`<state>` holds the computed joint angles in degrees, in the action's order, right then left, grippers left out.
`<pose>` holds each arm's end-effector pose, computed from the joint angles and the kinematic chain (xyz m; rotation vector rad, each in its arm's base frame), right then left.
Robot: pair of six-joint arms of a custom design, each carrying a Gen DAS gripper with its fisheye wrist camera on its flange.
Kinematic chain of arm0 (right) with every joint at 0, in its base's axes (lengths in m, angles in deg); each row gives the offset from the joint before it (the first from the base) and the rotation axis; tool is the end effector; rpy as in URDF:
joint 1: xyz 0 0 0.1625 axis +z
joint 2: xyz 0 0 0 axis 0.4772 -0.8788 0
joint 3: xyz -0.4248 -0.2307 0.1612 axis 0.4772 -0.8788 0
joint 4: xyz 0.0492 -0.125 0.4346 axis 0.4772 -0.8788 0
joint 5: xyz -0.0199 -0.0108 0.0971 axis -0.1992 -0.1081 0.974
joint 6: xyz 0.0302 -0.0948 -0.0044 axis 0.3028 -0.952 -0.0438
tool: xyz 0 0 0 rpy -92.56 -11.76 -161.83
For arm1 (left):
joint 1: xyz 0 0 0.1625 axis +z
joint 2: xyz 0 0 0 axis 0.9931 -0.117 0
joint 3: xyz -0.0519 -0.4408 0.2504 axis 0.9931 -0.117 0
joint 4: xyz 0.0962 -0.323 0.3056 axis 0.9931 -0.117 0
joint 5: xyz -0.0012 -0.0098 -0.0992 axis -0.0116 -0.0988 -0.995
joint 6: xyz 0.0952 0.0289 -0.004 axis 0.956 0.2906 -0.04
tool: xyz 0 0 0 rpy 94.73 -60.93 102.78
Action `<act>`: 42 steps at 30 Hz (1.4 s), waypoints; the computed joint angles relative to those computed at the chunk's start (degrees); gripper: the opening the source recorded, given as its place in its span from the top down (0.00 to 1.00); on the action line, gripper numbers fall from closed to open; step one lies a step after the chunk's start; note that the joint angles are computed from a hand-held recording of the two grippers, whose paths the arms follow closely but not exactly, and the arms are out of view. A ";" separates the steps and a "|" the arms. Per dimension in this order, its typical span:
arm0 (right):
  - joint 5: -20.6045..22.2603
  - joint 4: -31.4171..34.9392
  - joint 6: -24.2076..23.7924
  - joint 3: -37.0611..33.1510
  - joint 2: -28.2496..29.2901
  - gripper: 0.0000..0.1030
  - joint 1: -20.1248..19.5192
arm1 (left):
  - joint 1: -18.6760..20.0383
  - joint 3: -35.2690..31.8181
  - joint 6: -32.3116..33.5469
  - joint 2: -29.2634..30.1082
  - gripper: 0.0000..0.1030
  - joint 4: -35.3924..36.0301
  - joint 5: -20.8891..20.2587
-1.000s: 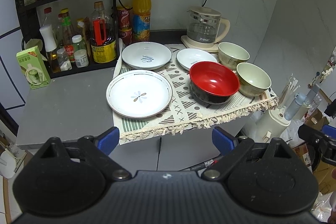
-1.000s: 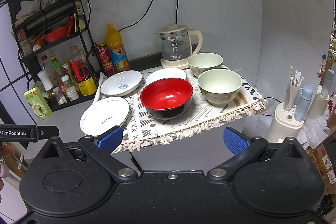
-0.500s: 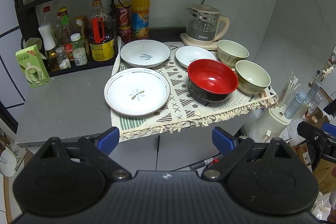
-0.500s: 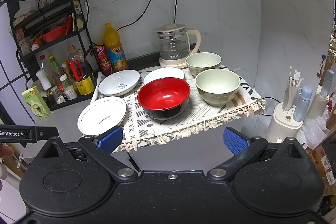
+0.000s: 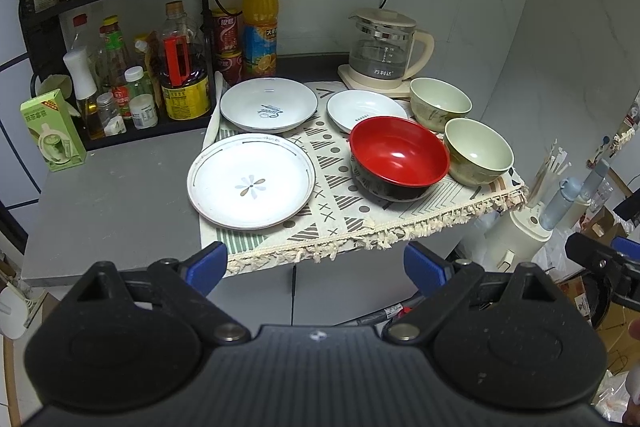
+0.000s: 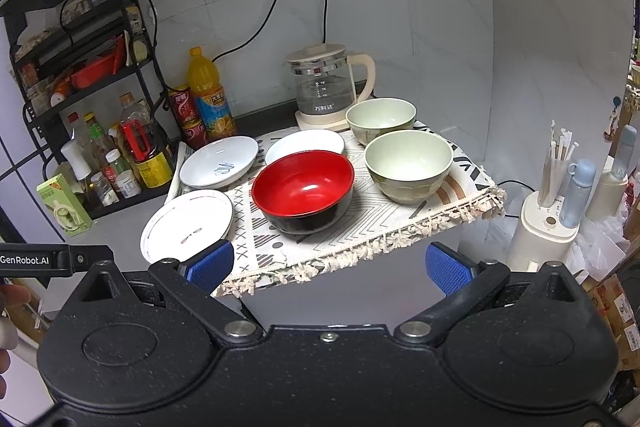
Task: Organize plates and bowls
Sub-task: 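Move both tools toward the large pale green bowl on the mat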
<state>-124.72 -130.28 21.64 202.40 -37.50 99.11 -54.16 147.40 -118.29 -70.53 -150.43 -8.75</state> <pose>0.3561 -0.3608 0.1765 0.4531 -2.3286 1.1589 -0.2155 -0.3688 0.3613 0.2927 2.2637 -0.9247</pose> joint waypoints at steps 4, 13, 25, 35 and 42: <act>-0.41 -0.04 -0.86 -0.57 0.26 0.00 -1.20 | 1.18 0.00 1.81 1.72 0.09 -3.50 -0.09; 2.35 0.27 -4.51 -2.23 0.09 0.00 -6.25 | 5.87 -1.74 7.46 8.61 0.09 -13.23 -0.55; 6.62 1.81 -7.97 -7.10 -0.40 0.00 -12.84 | 12.30 -7.98 20.31 20.78 0.09 -27.97 -1.86; 10.59 6.93 -6.96 -11.28 -0.57 0.01 -18.06 | 17.07 -15.21 28.90 30.57 0.09 -36.34 -5.19; 10.59 12.20 -6.02 -15.48 0.49 0.13 -21.39 | 19.93 -21.25 35.99 37.20 0.12 -39.61 -9.52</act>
